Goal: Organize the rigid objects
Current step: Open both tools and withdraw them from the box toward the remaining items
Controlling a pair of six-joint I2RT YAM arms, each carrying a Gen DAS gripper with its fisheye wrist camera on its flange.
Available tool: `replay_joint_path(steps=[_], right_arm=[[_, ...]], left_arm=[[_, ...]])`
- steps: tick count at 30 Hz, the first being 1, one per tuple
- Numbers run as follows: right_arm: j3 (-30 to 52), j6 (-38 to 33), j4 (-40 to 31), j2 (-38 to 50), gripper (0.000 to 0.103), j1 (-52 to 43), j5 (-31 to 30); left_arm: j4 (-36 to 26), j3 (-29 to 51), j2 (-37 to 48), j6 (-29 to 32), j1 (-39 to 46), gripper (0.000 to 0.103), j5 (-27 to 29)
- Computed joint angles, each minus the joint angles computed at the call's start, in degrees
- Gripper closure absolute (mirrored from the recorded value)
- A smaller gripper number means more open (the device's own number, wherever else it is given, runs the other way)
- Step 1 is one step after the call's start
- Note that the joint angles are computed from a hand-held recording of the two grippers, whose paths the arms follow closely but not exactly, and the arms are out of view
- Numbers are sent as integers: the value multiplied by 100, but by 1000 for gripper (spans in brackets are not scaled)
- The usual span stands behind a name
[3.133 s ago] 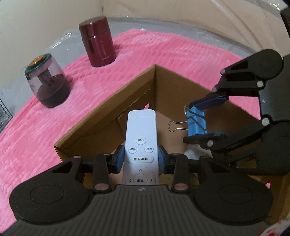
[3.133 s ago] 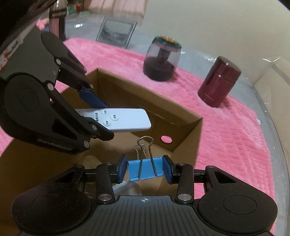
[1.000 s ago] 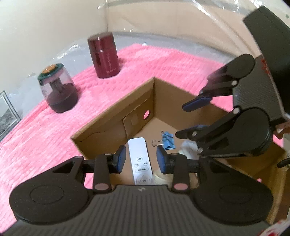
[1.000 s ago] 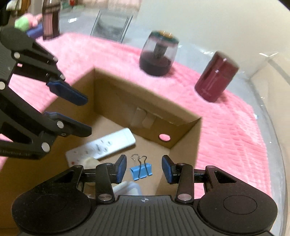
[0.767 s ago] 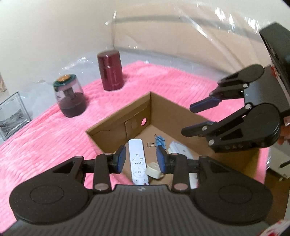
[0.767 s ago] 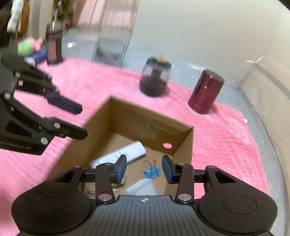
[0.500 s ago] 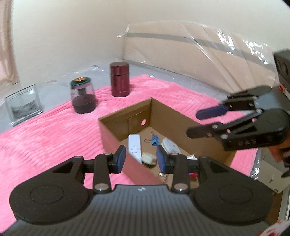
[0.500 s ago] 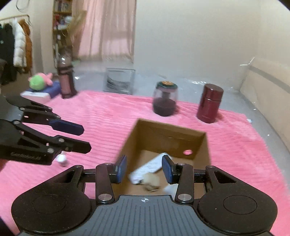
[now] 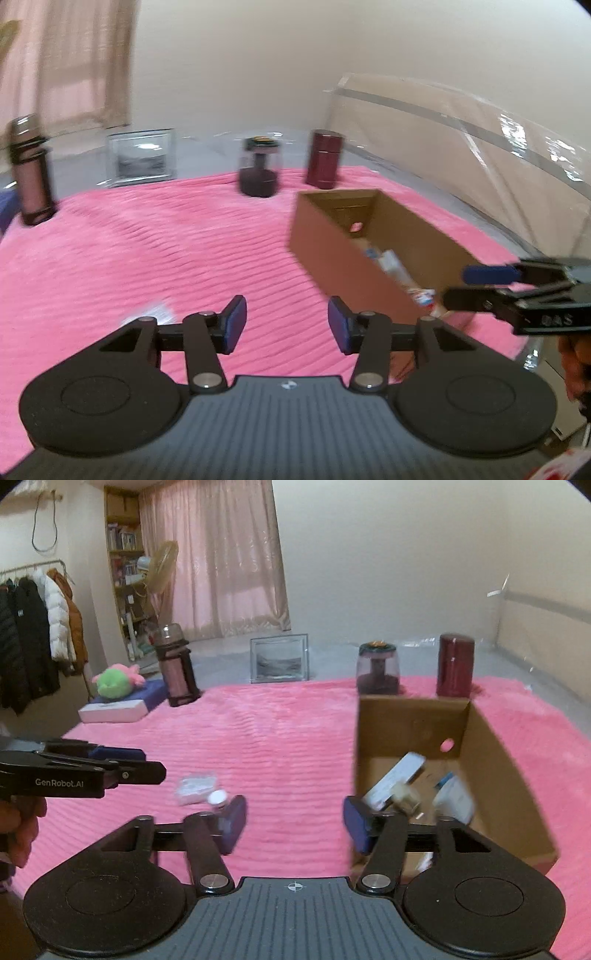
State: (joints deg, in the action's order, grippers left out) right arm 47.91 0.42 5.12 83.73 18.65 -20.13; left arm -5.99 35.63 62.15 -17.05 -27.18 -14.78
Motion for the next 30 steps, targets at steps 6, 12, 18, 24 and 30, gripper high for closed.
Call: replay_joint_path(steps=[6, 12, 18, 24, 30], right_arm=[[-432, 330, 305, -23, 39, 514, 223], [-539, 505, 578, 191, 37, 990, 519], [-504, 461, 783, 447, 36, 1361, 797], [-352, 498, 889, 771, 35, 1584, 918], [-180, 542, 937, 1046, 35, 1717, 1022]], left_arm=[[-705, -831, -1336, -28, 413, 44, -268], [-1219, -1295, -2199, 77, 846, 36, -390], [-1087, -1504, -2206, 106, 1199, 33, -191], [-1017, -1641, -2153, 59, 1287, 29, -133], [-797, -1769, -2015, 71, 1467, 27, 10]])
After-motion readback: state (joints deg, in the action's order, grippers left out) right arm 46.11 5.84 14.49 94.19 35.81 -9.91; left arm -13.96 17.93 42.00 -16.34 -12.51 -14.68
